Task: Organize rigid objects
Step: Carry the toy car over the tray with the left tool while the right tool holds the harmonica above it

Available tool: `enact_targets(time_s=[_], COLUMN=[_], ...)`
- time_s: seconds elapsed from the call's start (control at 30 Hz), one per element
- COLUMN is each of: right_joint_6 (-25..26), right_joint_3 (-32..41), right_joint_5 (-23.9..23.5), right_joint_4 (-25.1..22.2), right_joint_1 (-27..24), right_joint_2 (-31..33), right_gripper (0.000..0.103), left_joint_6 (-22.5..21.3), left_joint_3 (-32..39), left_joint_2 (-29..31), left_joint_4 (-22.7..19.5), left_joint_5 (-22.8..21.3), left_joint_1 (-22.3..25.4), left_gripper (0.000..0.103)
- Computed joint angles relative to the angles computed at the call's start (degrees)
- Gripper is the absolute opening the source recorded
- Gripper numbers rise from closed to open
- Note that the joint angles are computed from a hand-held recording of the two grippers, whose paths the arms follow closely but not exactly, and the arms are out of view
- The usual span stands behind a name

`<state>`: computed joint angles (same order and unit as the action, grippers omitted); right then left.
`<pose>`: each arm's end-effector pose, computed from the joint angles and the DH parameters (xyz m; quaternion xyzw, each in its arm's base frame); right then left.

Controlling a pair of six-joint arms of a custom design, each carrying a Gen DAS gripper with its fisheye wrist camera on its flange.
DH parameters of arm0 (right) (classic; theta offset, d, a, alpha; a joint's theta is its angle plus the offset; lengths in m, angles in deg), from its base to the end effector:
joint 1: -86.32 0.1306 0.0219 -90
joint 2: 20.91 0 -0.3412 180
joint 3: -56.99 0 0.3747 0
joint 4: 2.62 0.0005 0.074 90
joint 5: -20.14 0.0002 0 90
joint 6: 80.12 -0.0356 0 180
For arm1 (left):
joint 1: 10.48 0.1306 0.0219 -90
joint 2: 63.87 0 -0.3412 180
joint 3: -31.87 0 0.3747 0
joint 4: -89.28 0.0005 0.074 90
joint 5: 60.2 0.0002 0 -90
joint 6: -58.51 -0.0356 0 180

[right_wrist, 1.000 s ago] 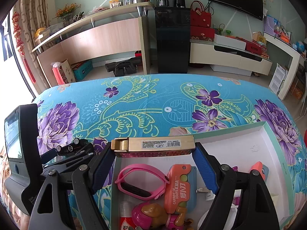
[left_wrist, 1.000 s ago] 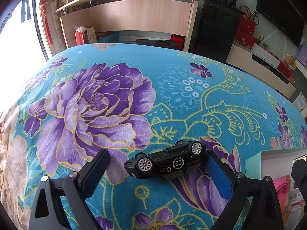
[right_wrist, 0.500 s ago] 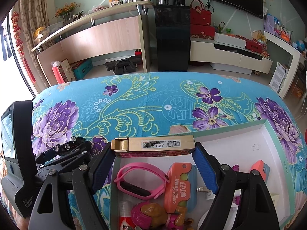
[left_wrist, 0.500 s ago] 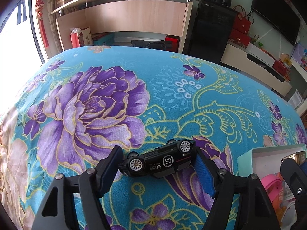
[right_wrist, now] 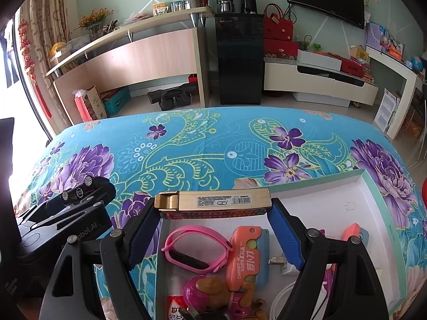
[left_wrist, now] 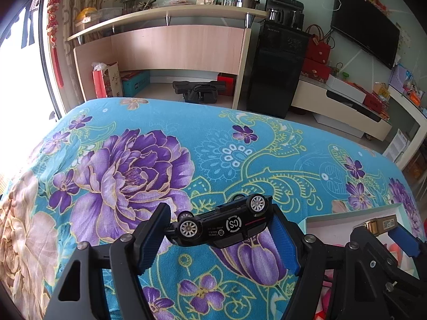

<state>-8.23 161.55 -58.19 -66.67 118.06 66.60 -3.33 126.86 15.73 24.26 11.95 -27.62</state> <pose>0.3777 0.2246 0.5016 -0.0728 0.9235 0.0679 0.3705 0.3770 -0.1054 0.4833 -0.1423 0.9178 0.0031 0.3707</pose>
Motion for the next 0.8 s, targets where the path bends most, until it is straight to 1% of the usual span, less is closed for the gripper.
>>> enact_targets(time_s=[0.23, 0.3, 0.43, 0.57, 0.67, 0.8], right_joint_6=[-0.8, -1.7, -3.4, -4.0, -4.5, -5.2], right_joint_3=[-2.0, -2.5, -3.5, -4.3, -5.0, -6.0], right_joint_5=[0.5, 1.0, 1.6, 3.3, 4.6, 4.0], right_joint_4=[-1.7, -3.1, -5.2, -7.2, -8.5, -9.3], right_joint_1=[-2.2, -3.4, -6.4, -9.1, -11.1, -14.1], right_joint_2=[-3.2, -4.3, -6.5, -8.1, -9.1, -10.7], right_gripper=[0.082, 0.082, 0.082, 0.082, 0.082, 0.082], left_joint_6=[-1.8, -2.2, -3.2, -4.6, -5.4, -6.0], left_joint_3=[1.3, 1.8, 2.9, 4.4, 5.4, 6.5], left_joint_2=[-1.5, -1.7, -1.7, -0.7, 0.2, 1.8], left_joint_4=[-0.1, -0.1, -0.1, 0.0, 0.2, 0.1], left_joint_5=[-1.7, -2.2, -1.9, -2.9, -2.2, -1.2], left_joint_1=[-3.1, -4.3, -6.6, -9.8, -12.0, -14.6], left_gripper=[0.076, 0.076, 0.076, 0.076, 0.076, 0.076])
